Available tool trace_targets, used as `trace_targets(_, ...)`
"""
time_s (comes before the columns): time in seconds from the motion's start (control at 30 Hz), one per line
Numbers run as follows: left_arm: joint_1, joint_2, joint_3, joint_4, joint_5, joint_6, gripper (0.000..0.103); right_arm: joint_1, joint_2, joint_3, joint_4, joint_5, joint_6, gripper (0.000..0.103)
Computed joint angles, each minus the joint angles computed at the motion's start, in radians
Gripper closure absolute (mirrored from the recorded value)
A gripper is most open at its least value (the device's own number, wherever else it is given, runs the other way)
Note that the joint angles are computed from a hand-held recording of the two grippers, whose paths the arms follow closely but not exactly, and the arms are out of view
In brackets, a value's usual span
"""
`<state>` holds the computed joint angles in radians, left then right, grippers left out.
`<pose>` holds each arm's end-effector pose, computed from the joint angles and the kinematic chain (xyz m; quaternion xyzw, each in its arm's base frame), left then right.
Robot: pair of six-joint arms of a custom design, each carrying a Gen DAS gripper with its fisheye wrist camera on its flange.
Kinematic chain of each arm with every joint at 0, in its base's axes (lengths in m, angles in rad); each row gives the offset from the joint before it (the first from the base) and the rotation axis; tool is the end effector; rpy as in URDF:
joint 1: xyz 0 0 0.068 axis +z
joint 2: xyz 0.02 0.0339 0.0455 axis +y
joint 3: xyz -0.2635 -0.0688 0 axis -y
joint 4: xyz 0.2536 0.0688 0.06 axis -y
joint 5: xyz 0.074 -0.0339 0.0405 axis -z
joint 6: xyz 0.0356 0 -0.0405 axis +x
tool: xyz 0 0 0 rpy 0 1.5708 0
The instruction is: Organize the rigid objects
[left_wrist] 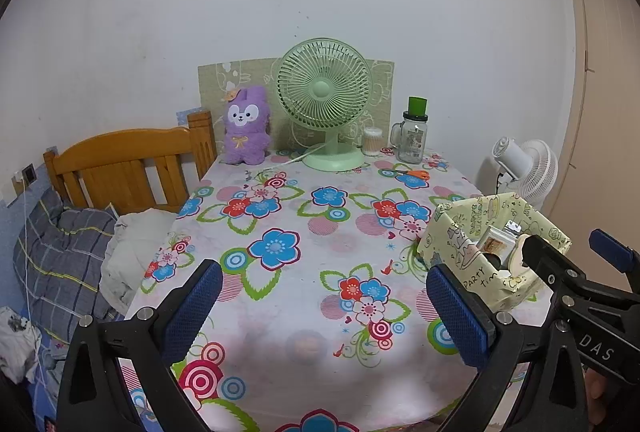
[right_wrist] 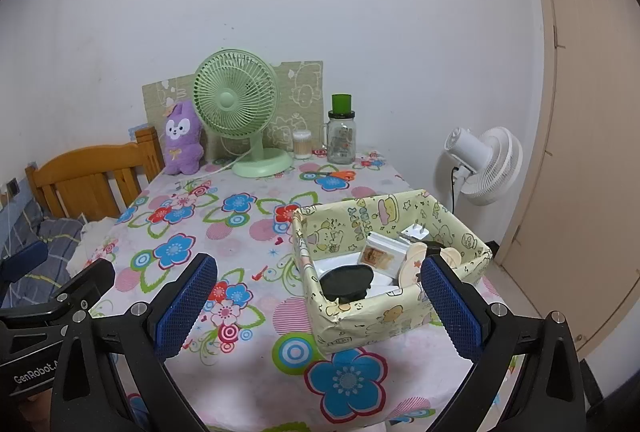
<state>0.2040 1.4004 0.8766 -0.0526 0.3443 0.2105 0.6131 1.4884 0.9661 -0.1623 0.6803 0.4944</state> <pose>0.3110 0.0521 0.2397 0.0845 0.8657 -0.0506 0.4908 0.2802 0.1697 0.2373 0.0923 0.8587 -0.0438 0.5023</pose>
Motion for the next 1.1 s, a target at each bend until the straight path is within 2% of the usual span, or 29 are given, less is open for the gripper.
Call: trace_targets(1.1, -0.014, 0.018, -0.001, 0.011, -0.007, -0.029, 0.000, -0.001, 0.011, 0.011, -0.003, -0.005, 0.001, 0.000)
